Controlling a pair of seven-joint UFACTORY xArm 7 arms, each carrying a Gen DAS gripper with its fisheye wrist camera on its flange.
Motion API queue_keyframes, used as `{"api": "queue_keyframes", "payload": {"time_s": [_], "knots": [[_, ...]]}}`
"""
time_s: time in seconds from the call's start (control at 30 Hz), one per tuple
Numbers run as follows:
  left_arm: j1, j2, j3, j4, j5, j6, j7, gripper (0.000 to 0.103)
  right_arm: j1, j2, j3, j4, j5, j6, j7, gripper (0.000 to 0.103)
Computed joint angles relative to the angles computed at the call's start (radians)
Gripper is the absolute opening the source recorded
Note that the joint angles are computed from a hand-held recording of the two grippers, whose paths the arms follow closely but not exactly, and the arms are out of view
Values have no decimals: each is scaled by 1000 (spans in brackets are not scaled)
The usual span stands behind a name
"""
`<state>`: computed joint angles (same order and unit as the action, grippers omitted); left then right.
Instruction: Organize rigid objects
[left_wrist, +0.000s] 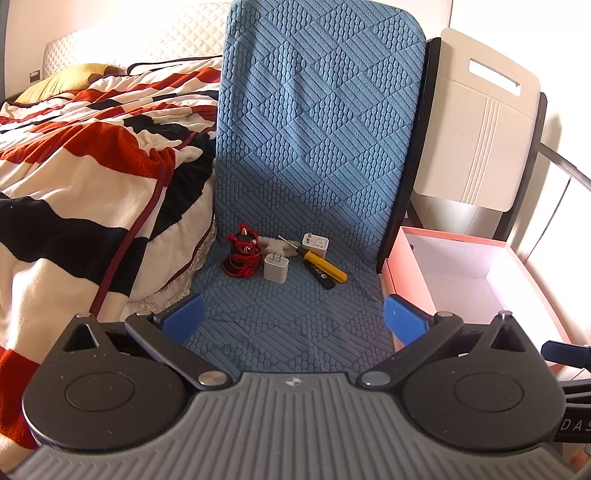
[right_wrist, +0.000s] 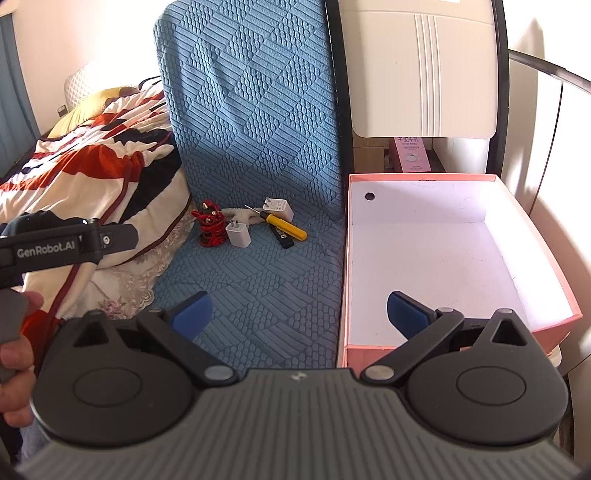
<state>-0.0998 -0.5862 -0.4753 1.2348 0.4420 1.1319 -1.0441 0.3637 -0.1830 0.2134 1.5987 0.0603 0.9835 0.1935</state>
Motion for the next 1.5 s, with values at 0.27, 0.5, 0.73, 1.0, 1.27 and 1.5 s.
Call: {"api": "queue_keyframes", "payload": {"time_s": [0.27, 0.5, 0.73, 1.0, 1.27, 1.5], "knots": [[-4, -7, 4, -7, -5, -3, 0, 103, 4, 2, 0, 0, 8, 3, -7, 103], [0, -5, 3, -8, -8, -2, -1, 103, 7, 1, 2, -4, 10, 5, -5, 103], [-4, -3, 5, -8, -9, -4, -2, 103, 8, 0, 1, -9, 13, 8, -5, 103], [-11, -4, 7, -28, -4, -39, 9, 103, 8, -1, 0, -12, 21, 17, -4, 103], [-11, -7, 10, -37, -8, -33, 6, 103, 6, 0, -1, -15, 16, 21, -5, 103], [-11, -12, 11, -50, -5, -45, 4, 103, 6, 1, -2, -18, 26, 28, -4, 103]]}}
